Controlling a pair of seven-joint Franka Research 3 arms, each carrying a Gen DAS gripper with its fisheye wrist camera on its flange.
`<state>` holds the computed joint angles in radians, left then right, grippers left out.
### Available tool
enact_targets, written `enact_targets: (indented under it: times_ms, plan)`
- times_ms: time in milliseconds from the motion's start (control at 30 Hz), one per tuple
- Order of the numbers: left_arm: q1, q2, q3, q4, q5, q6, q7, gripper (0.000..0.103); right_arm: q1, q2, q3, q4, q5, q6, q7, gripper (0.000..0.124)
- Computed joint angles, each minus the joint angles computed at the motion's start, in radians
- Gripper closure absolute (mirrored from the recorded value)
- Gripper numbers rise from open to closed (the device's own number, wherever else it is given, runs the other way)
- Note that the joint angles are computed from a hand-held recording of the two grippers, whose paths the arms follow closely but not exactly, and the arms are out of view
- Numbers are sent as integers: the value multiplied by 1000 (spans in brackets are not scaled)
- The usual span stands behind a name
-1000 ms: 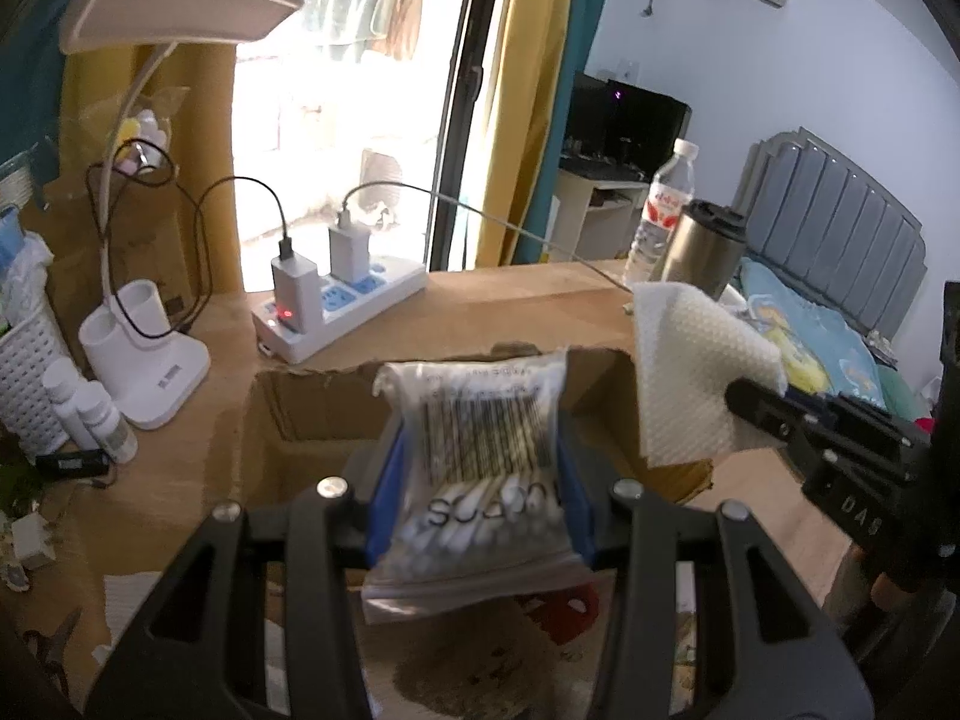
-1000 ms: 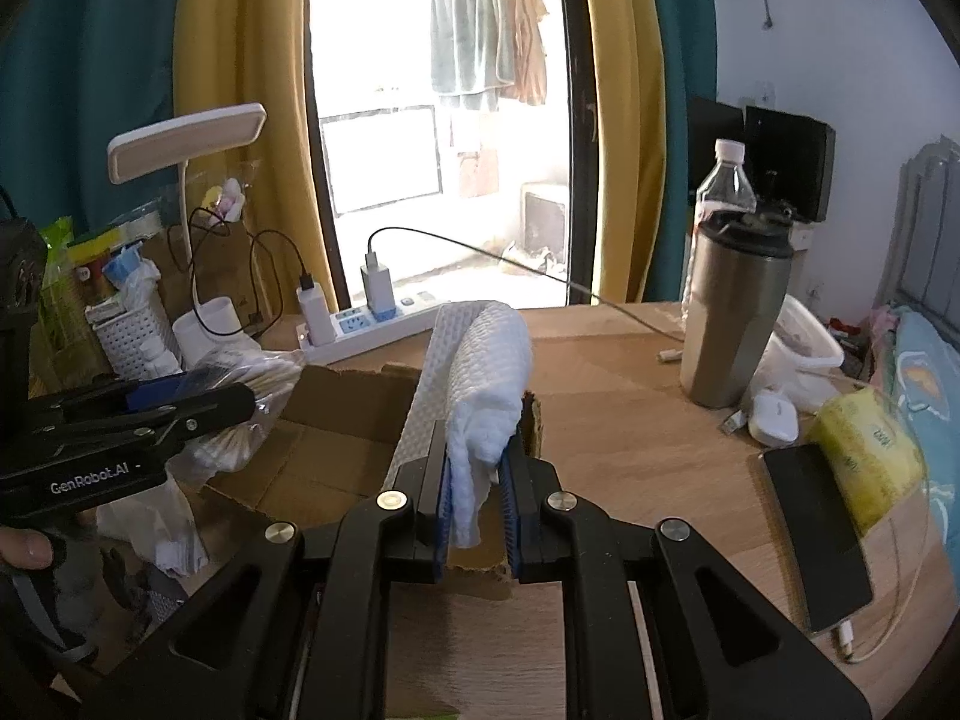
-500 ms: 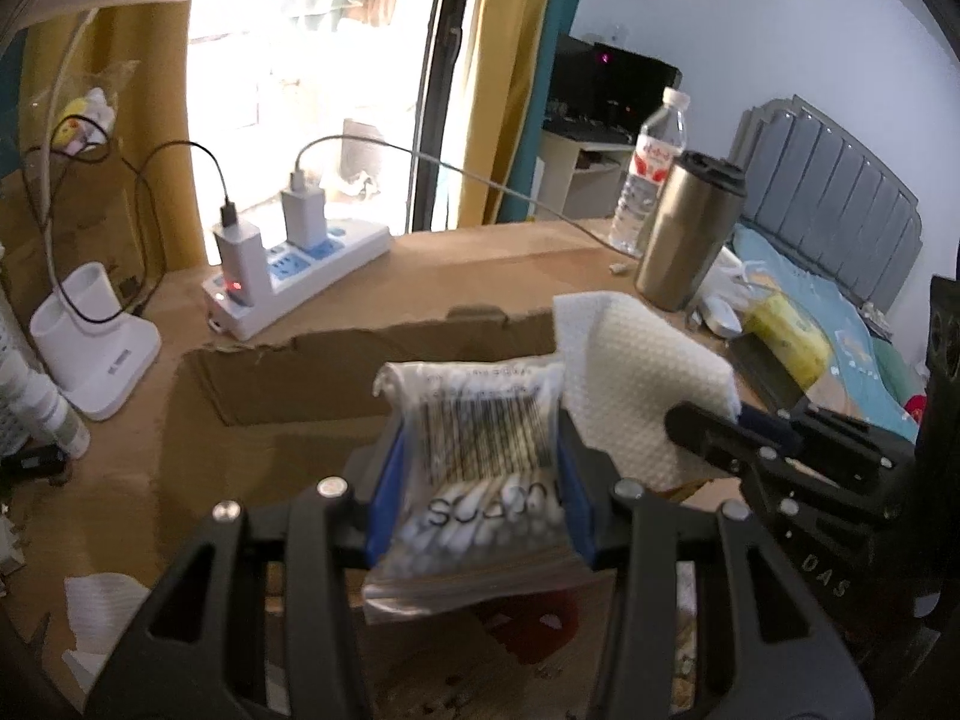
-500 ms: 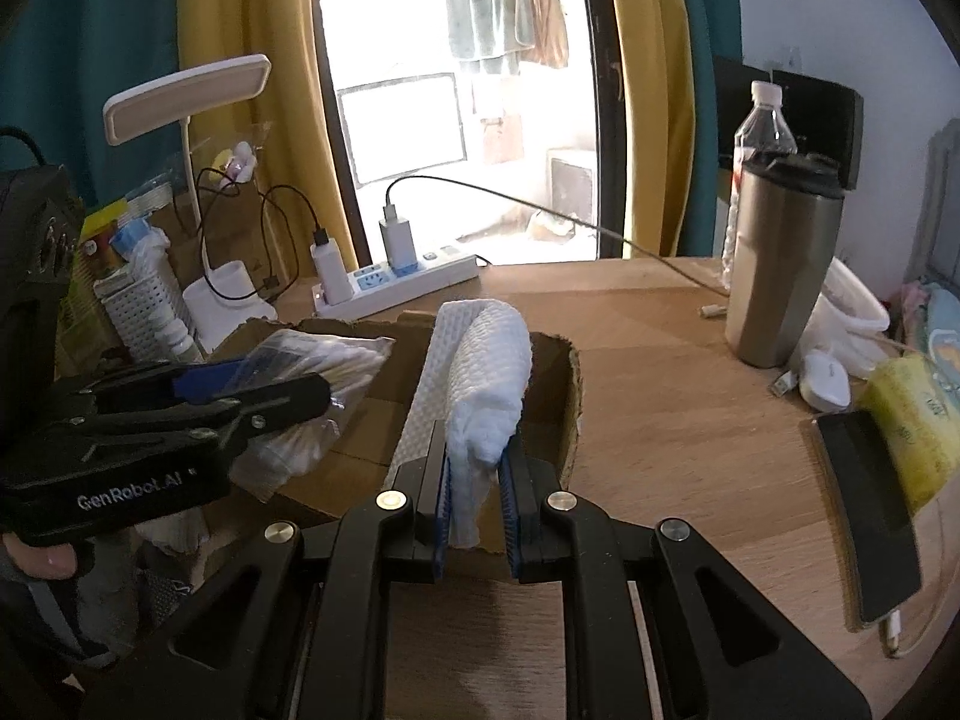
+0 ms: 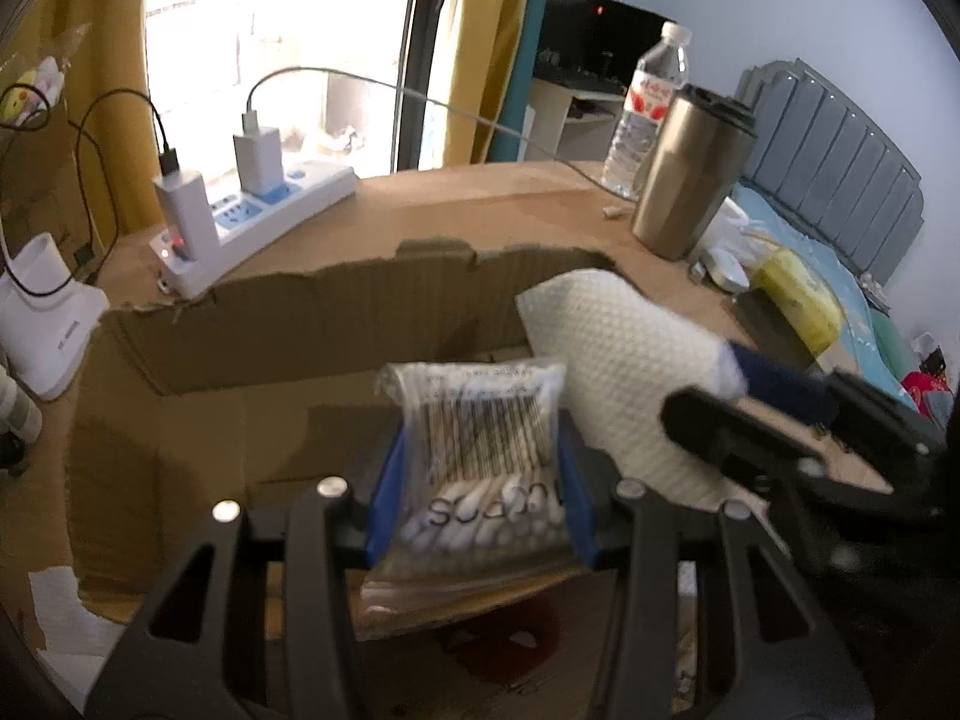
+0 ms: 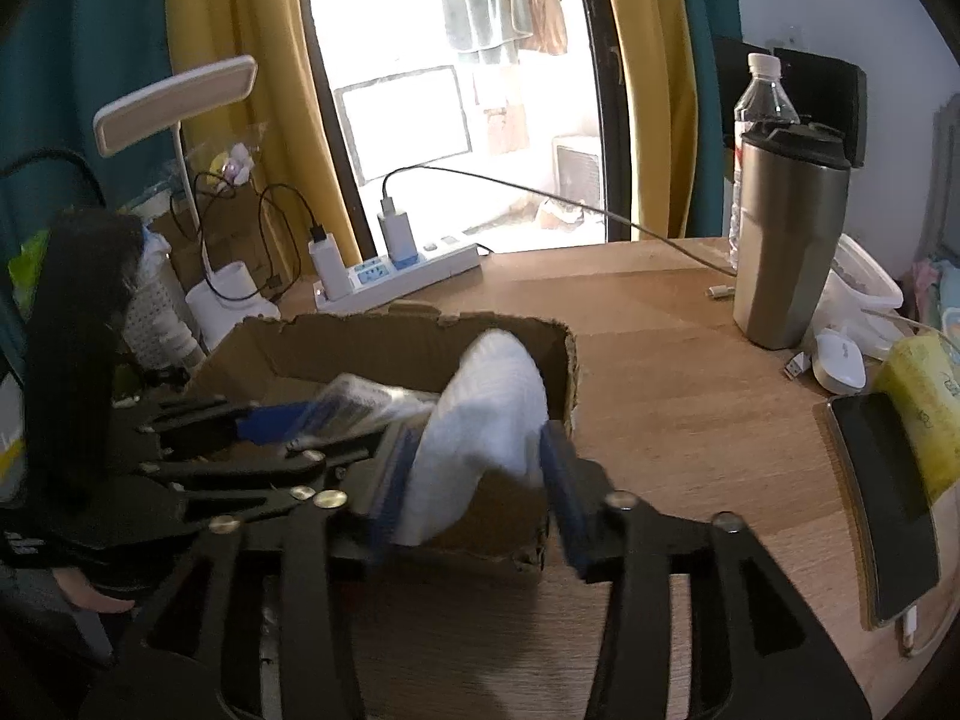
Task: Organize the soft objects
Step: 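Carry both items over the cardboard box and open both grippers to drop them, then grasp the green tissue pack with the right gripper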
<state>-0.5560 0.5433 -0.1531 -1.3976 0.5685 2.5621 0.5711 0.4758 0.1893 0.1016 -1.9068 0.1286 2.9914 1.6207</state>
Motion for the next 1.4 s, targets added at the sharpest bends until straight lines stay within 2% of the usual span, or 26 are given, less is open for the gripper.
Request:
enact_targets:
  times_ms: [100, 333, 633, 1000, 1133, 1400]
  plan:
    - [8, 5, -12, 3, -19, 0, 20, 53, 21, -8, -30, -2, -47, -5, 51, 71]
    - [11, 11, -21, 16, -50, 11, 68, 50, 25, -23, -49, -16, -115, 3, 130, 70]
    - [-3, -37, -2, -37, -11, 41, 26, 50, 26, -51, -67, -43, -227, 8, 241, 70]
    - [-16, -126, 9, -145, 100, 73, -96, 49, 20, -101, -60, -85, -377, 17, 374, 70]
    - [-12, -169, 8, -201, 151, 90, -159, 38, 13, -123, -53, -103, -457, 15, 451, 69]
    - [6, -260, -7, -313, 275, 111, -301, 37, -16, -164, -14, -132, -591, -1, 575, 66]
